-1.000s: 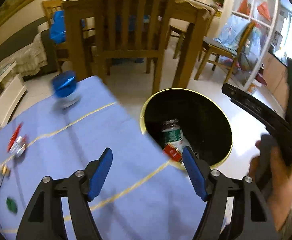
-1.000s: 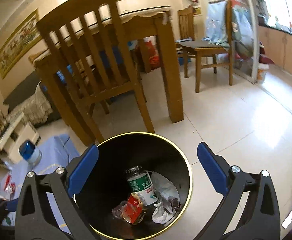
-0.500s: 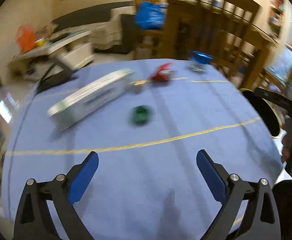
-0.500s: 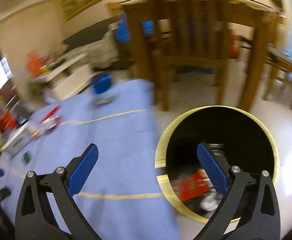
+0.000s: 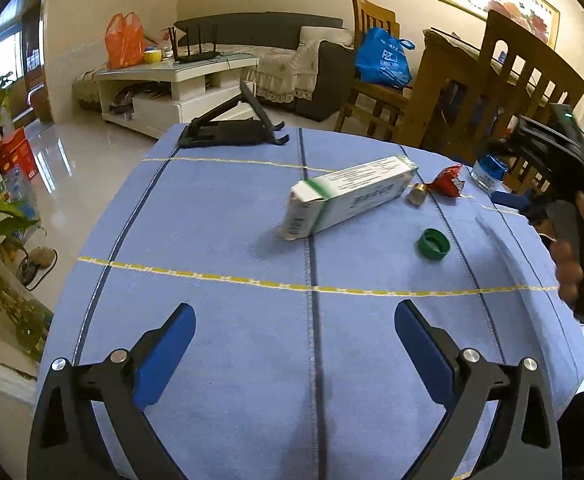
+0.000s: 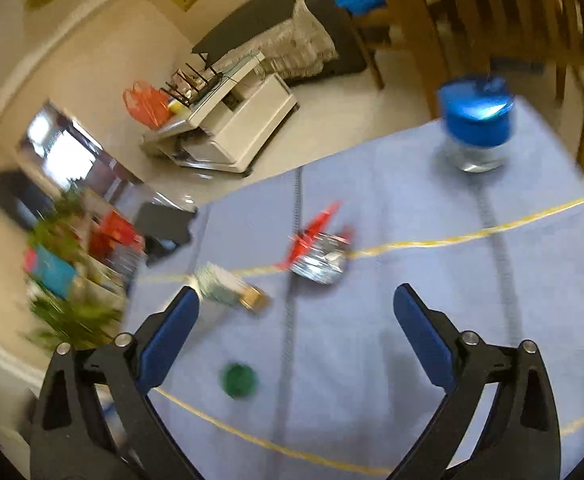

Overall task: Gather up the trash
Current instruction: 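Grasp the red snack wrapper with the right tool while the left tool moves to the green cap, then grasp the green bottle cap with the left tool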

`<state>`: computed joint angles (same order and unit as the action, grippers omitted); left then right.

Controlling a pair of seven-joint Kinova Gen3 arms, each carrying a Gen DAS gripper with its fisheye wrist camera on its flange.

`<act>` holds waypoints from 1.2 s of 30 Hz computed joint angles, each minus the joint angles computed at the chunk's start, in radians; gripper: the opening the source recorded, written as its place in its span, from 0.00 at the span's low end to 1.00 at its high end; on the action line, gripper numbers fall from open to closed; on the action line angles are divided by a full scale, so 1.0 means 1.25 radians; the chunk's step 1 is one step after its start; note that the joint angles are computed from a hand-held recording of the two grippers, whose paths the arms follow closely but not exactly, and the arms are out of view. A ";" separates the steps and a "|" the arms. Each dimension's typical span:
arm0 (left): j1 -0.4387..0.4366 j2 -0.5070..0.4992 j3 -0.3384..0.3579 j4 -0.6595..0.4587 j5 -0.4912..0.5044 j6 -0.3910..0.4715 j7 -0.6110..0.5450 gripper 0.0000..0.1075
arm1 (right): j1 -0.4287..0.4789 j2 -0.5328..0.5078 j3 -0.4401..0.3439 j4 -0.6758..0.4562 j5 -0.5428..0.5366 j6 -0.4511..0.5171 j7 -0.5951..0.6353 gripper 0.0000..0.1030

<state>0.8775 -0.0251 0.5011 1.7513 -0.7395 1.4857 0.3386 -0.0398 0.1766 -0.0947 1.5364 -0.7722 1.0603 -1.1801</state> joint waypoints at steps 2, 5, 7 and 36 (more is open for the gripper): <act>-0.003 -0.011 -0.001 0.015 0.004 -0.019 0.010 0.90 | -0.047 0.017 0.021 -0.026 0.032 -0.015 -0.065 0.91; -0.020 -0.030 -0.004 0.037 0.012 -0.056 0.010 0.90 | -0.046 0.035 -0.009 -0.051 0.068 -0.025 -0.122 0.91; -0.035 -0.041 -0.003 0.050 0.019 -0.081 0.009 0.90 | -0.065 0.048 -0.016 -0.073 0.102 -0.031 -0.151 0.90; -0.034 0.042 -0.029 -0.032 -0.001 -0.121 -0.097 0.90 | 0.201 -0.048 0.123 0.109 -0.126 0.198 0.419 0.09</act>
<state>0.8349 0.0269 0.4650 1.7108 -0.7413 1.3341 0.2168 0.2113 0.1168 0.0595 1.6730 -0.9300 1.3083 -0.6562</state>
